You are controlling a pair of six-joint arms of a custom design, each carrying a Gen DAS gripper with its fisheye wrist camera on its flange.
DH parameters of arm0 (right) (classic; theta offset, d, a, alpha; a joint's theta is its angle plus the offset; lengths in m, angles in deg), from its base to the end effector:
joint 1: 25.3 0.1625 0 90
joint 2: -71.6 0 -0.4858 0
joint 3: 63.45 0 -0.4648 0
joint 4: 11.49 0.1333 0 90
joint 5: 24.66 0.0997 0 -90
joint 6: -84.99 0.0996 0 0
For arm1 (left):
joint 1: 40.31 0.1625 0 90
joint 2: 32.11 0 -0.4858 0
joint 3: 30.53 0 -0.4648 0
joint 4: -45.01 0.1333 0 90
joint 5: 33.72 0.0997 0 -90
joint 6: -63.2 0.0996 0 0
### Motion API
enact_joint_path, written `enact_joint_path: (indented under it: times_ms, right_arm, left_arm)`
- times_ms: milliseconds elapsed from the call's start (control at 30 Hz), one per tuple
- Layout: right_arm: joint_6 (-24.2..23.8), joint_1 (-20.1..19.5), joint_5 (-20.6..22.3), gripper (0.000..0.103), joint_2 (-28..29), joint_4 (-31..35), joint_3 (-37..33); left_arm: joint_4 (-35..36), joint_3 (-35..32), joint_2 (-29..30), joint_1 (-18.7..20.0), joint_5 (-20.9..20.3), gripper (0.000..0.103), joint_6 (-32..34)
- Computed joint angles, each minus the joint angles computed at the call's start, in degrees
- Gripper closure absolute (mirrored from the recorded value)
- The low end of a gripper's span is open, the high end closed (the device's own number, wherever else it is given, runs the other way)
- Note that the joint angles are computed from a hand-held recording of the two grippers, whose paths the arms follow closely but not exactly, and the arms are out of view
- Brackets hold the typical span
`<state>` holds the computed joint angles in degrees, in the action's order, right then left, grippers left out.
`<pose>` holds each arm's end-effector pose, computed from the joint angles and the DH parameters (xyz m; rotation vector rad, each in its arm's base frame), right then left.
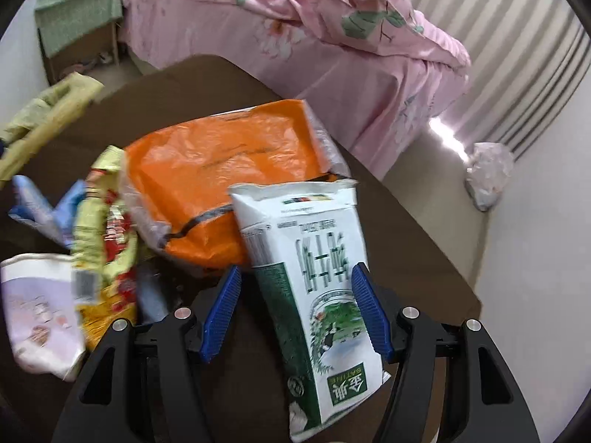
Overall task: Collect trash
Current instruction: 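Reach the right tool toward the green-white milk carton on the table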
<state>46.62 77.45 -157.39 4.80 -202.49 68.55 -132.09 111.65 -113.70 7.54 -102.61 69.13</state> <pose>0.1767 -0.4829 0.1861 0.7112 -2.1432 0.5113 -0.1631 -0.4323 0.1995 1.0393 2.6348 -0.7974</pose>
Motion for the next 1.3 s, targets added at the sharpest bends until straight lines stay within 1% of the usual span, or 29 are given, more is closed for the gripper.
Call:
enact_joint_path:
  times_ms: [67, 100, 133, 200, 233, 333, 400, 500, 533, 567, 600, 633, 700, 733, 767, 833, 900, 933, 1000, 1067, 1100, 1133, 1167, 1200, 1233, 1300]
  right_arm:
    - [1.42, -0.62, 4.85, 0.044, -4.33, 1.73, 1.56]
    - [1.86, -0.76, 5.76, 0.044, -5.45, 2.48, 1.79]
    - [1.73, -1.03, 5.73, 0.044, -6.27, 3.17, 1.94]
    - [1.04, -1.22, 3.01, 0.044, -5.46, 4.1, 1.37]
    - [0.97, -1.44, 2.48, 0.044, -5.1, 4.78, 1.0]
    - [3.18, -3.3, 4.35, 0.044, -4.84, 10.53, -0.82]
    - [3.25, -3.77, 4.11, 0.044, -3.85, 10.59, -1.64]
    - [4.85, -3.23, 2.85, 0.044, -2.54, 8.84, -2.3]
    - [5.9, -2.94, 3.49, 0.049, -2.62, 7.97, -2.07]
    - [7.2, -3.02, 5.14, 0.057, -3.28, 8.24, -1.61]
    - [9.39, -3.01, 6.66, 0.083, -4.06, 10.04, -1.42]
    - [11.72, -2.57, 7.14, 0.086, -4.49, 10.45, -1.0]
    - [11.86, -1.17, 6.76, 0.086, -4.5, 8.11, 0.31]
    - [11.8, -0.54, 7.59, 0.089, -4.85, 8.12, 1.12]
    - [12.28, 0.03, 8.29, 0.09, -5.26, 8.31, 1.87]
    - [13.78, 0.99, 9.7, 0.09, -6.19, 8.67, 3.38]
    - [15.26, 1.37, 12.58, 0.09, -7.61, 8.87, 5.13]
    - [15.91, 1.6, 14.42, 0.09, -8.72, 8.21, 6.52]
    - [16.09, 2.08, 14.92, 0.09, -9.42, 4.96, 8.35]
    - [15.75, 2.32, 15.31, 0.09, -9.89, -1.08, 10.3]
    - [15.2, 2.47, 14.8, 0.089, -9.53, -4.3, 10.94]
    - [13.97, 3.21, 12.06, 0.085, -8.05, -9.92, 11.48]
    - [13.11, 3.38, 10.55, 0.078, -7.07, -13.14, 11.61]
    - [12.67, 3.46, 9.52, 0.062, -6.24, -16.13, 11.86]
    - [13.37, 2.72, 10.79, 0.059, -5.94, -19.41, 12.76]
    - [14.9, 1.65, 12.68, 0.059, -5.85, -22.36, 13.87]
  left_arm:
    - [-0.32, -0.16, -0.17, 0.08, -0.42, 0.03, 0.56]
    - [-0.6, -0.33, -0.06, 0.15, -0.72, 0.03, 0.72]
    - [-0.9, -0.59, 0.26, 0.2, -0.9, 0.03, 0.68]
    - [-1.22, -1.21, 1.15, 0.22, -1.09, 0.03, -0.04]
    - [-1.25, -1.43, 1.46, 0.27, -1.35, 0.03, -0.42]
    - [-1.03, -1.51, 2.06, -0.02, -1.32, 0.03, -1.04]
    - [-0.37, -1.33, 2.11, -0.31, -0.64, 0.03, -0.71]
    - [0.33, -1.18, 1.93, -0.16, -0.18, 0.03, -0.79]
    - [0.33, -1.16, 1.9, 0.06, -0.2, 0.03, -0.82]
    - [0.24, -1.1, 1.86, 0.24, -0.21, 0.03, -0.93]
    - [0.15, -1.14, 1.9, 0.49, -0.3, 0.03, -1.05]
    - [-0.01, -1.13, 1.93, 0.75, -0.41, 0.03, -1.24]
    - [-0.22, -1.1, 2.03, 1.11, -0.71, 0.03, -1.58]
    - [-0.28, -1.04, 2.04, 1.24, -0.85, 0.03, -1.71]
    - [-0.27, -0.95, 2.01, 1.31, -0.96, 0.03, -1.75]
    - [-0.07, -0.84, 1.95, 1.27, -0.92, 0.03, -1.67]
    - [0.24, -0.83, 1.9, 1.31, -1.03, 0.03, -1.56]
    - [0.44, -0.97, 1.89, 1.36, -1.27, 0.03, -1.5]
    - [1.15, -1.96, 2.36, 1.5, -1.91, 0.03, -1.29]
    - [1.35, -4.14, 4.02, 1.51, -3.27, 0.03, -0.03]
    - [1.03, -5.45, 5.32, 1.53, -4.07, 0.03, 1.29]
    - [1.16, -7.4, 7.29, 1.66, -4.86, 0.03, 3.08]
    - [2.11, -9.43, 9.33, 1.83, -5.07, 0.03, 4.35]
    - [4.09, -11.92, 11.81, 2.06, -4.37, 0.03, 4.91]
    - [6.43, -14.6, 14.46, 2.5, -3.4, 0.03, 4.68]
    - [10.55, -19.11, 18.79, 3.56, -1.57, 0.032, 2.07]
